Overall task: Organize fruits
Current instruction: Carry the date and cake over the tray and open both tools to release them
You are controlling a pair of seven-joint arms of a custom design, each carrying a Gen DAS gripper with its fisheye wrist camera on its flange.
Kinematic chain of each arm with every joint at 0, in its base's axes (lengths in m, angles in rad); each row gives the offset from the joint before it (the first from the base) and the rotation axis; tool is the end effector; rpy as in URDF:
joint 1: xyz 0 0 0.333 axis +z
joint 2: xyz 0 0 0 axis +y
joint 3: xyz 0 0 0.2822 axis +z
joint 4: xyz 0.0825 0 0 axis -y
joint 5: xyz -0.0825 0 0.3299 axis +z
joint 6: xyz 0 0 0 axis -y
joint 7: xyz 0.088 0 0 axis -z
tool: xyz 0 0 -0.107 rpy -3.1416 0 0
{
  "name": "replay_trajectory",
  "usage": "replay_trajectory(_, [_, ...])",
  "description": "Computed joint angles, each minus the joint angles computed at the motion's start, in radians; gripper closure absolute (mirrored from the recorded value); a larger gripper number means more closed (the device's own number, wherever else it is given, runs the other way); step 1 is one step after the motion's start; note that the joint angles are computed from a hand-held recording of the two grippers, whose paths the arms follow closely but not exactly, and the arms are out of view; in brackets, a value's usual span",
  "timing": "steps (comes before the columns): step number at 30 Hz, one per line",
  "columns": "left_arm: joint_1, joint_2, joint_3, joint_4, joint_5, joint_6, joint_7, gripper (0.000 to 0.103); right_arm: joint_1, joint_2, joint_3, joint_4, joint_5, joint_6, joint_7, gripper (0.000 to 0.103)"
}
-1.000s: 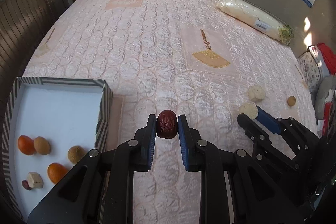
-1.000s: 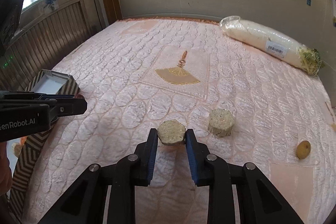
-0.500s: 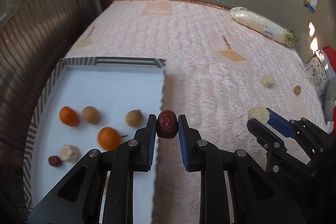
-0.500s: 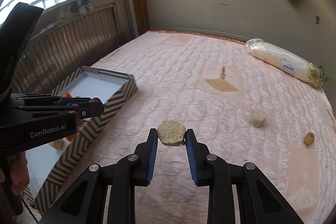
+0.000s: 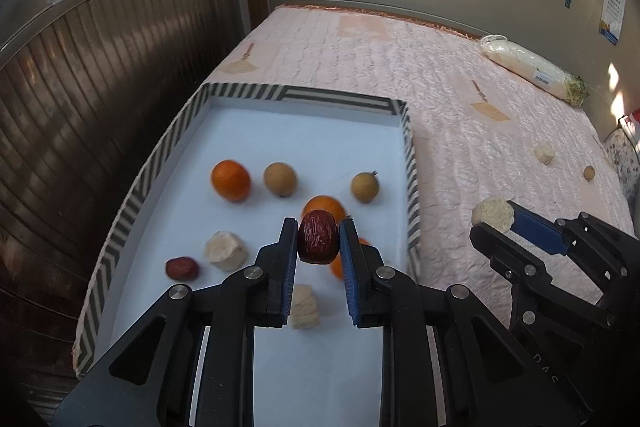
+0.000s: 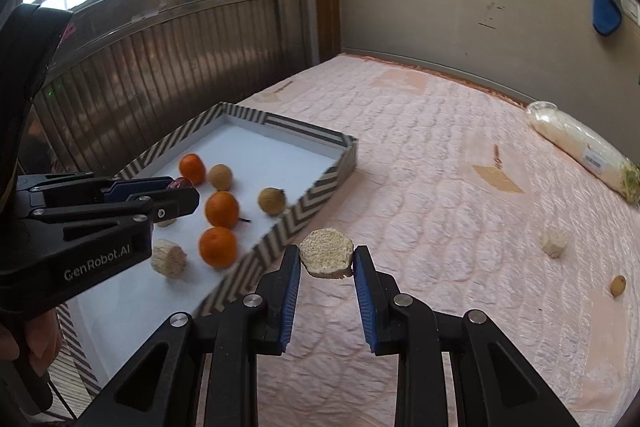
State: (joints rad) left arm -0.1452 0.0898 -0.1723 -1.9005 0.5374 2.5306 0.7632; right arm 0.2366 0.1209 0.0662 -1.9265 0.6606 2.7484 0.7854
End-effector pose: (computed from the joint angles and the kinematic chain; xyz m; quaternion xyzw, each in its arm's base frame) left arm 0.5427 -0.1810 0.5006 -0.7124 0.6215 -0.2090 0.2502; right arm 0.5607 0.1476 0.4926 -0.8043 0.4453 -0.1618 0.3586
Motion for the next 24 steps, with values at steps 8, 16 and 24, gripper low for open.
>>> replay_trajectory(8, [0.026, -0.083, 0.014, -0.115, 0.022, 0.026, -0.043, 0.083, 0.035, -0.007, 0.021, -0.003, -0.015, -0.002, -0.013, 0.077])
replay_trajectory(16, [0.049, -0.132, 0.022, -0.188, 0.013, 0.042, -0.048, 0.083, 0.067, 0.003, 0.03, 0.003, -0.052, -0.006, 0.006, 0.077])
replay_trajectory(24, [0.073, -0.176, 0.036, -0.264, -0.016, 0.062, -0.044, 0.083, 0.099, 0.018, 0.038, 0.009, -0.109, -0.02, 0.023, 0.077])
